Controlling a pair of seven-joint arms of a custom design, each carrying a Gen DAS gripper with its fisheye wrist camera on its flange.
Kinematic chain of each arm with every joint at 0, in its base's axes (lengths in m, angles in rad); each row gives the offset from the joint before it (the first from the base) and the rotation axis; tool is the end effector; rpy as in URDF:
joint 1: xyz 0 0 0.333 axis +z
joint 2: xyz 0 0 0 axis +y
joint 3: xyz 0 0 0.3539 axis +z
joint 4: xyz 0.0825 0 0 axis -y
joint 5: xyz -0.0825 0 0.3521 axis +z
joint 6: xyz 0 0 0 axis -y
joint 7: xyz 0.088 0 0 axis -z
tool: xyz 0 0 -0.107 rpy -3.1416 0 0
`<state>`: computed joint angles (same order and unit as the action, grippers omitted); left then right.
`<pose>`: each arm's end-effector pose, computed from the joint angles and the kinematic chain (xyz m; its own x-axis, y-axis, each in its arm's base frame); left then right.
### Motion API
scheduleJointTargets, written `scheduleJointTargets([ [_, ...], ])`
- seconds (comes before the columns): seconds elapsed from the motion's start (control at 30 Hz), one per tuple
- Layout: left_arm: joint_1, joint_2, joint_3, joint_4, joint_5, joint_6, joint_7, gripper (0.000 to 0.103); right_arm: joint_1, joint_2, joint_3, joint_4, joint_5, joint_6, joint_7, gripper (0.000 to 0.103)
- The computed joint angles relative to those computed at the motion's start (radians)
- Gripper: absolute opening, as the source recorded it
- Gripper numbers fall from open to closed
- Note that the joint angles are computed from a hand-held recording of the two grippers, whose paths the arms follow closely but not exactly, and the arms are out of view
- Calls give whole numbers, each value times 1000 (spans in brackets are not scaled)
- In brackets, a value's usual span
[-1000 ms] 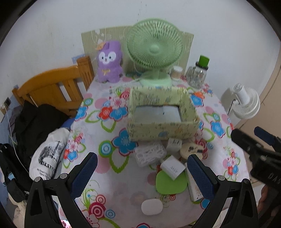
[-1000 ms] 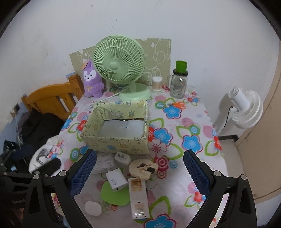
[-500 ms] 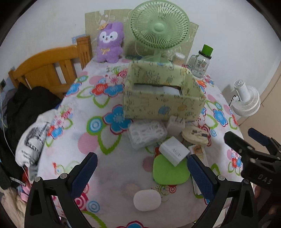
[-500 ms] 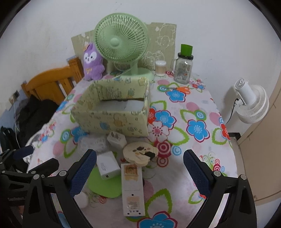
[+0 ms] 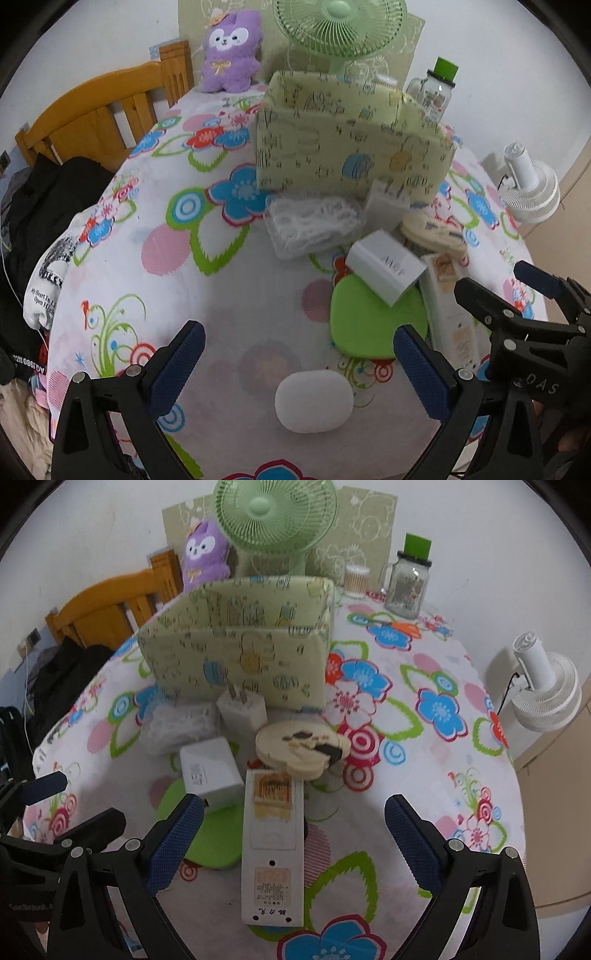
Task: Organize rigid objects
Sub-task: 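Close the left gripper on the white oval object while the right closes on the remote, then lift the white oval object with the left gripper while the right gripper lifts the white remote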
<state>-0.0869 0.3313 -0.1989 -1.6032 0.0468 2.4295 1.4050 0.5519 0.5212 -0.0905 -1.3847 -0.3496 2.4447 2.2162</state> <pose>0.6567 -0.1712 0.5440 -0.1445 -0.9845 0.0996 -0.8784 0.0813 -0.4709 0.6529 0.3432 0.5155 0.0430 -0.9989 0.0163 -0.8090 -0.0444 -0.5862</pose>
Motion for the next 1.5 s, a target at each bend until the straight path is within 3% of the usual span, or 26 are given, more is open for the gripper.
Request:
scheduleJointTargets([
  [0.53,-24,-17,15,-113,95,48,-56,100,-3,30,12,-29,37,7,-46,94],
  [0.87,-11,-13,4,-110,45,23,-82,84,-1,62,18,18,77,-23,-96,84],
  [1.07,-34,-17,16,-111,101,4,-103,75,7,71,9,29,79,-43,-85,82],
  [1.27,-33,-18,6,-106,111,-9,-72,57,5,71,12,20,90,-13,-71,67],
  [1.5,-27,13,4,-55,87,-38,-38,57,0,72,9,34,101,-35,-41,48],
])
